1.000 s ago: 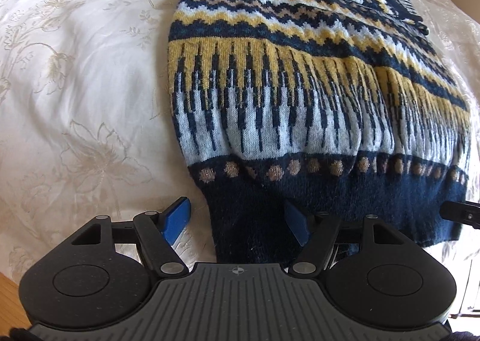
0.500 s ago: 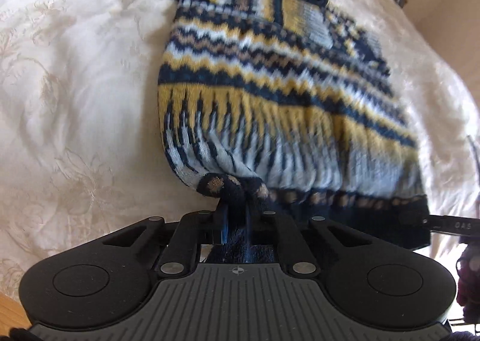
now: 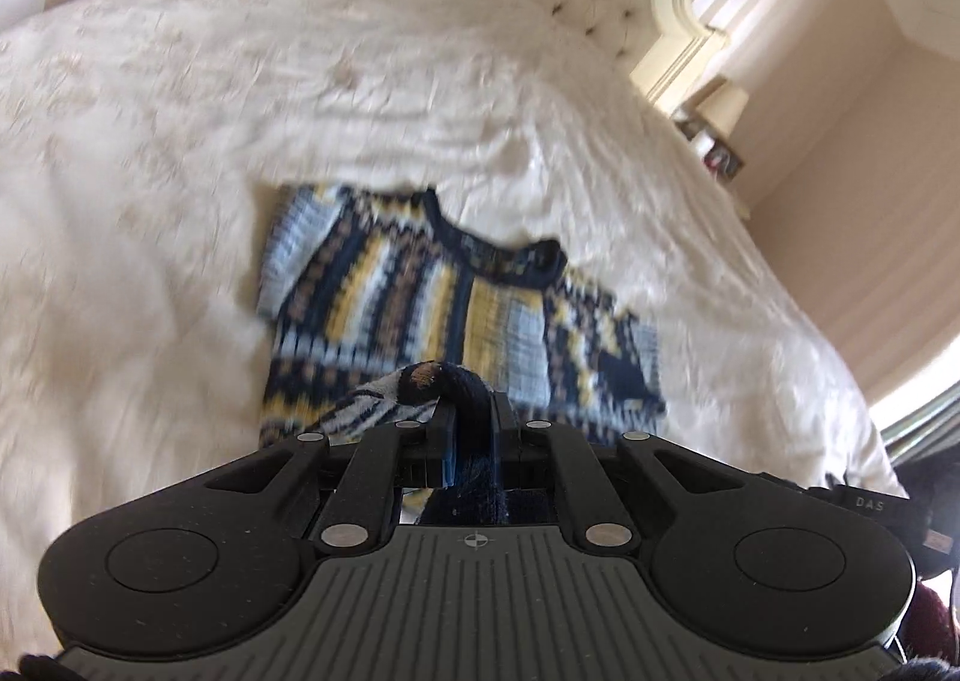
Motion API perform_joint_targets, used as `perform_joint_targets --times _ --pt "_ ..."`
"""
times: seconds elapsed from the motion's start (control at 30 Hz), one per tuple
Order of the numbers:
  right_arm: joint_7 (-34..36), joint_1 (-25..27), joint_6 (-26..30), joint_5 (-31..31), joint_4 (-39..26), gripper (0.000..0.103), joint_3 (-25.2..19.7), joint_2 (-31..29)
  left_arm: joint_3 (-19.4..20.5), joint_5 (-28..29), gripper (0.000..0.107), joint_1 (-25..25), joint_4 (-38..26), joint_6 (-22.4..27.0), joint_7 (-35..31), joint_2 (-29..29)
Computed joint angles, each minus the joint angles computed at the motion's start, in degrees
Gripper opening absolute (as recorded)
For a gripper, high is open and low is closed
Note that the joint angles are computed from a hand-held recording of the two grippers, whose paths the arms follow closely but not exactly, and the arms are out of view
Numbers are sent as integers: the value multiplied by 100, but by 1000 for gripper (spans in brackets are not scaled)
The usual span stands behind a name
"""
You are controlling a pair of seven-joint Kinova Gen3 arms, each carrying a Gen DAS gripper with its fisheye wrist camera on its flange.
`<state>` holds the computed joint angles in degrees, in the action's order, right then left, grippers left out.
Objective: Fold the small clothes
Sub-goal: 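Lift the hem with both grippers and fold it toward the collar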
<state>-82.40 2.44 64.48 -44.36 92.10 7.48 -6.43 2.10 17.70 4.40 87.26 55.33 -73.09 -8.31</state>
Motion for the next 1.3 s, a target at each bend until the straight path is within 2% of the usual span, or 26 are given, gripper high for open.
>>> perform_joint_targets --times 0.17,0.37,0.57,0.73,0.8,0.87,0.97,1.03,1.1,1.3 --pt "-336 -50 -764 -138 -348 14 -198 460 -139 343 10 -141 -384 -327 -365 583" --pt "-603 -33 -1306 20 -1006 14 -561 1244 12 107 10 -260 -930 -495 -298 1279" --pt "-1081 76 -965 608 -2158 14 -896 2321 39 -681 10 -62 -1565 -289 764 2030" --pt "-1372 90 -522 1170 -3070 16 -1142 3063 51 -1087 12 11 -2183 234 1071 2651" --pt "-1549 71 -432 1355 -3310 22 -1194 3262 31 -1182 13 27 -2391 406 1161 2858" --pt "-1776 61 -368 1484 -3505 22 -1225 3433 40 -1169 17 -18 -2515 468 1178 3006" --pt "-1873 60 -274 1664 -3739 30 -1295 3637 -36 -1299 23 19 -2534 340 1317 3097" --pt "-1887 32 -221 1818 -3870 47 -1311 3729 -86 -1431 29 42 -2561 272 1394 3142" --pt "-1845 53 -393 1865 -3794 55 -1350 3714 -80 -1469 29 -6 -2685 314 1372 3226" --pt "-1814 -162 -638 2380 -3832 59 -1245 3652 -93 -1859 31 125 -3108 607 1094 3320"
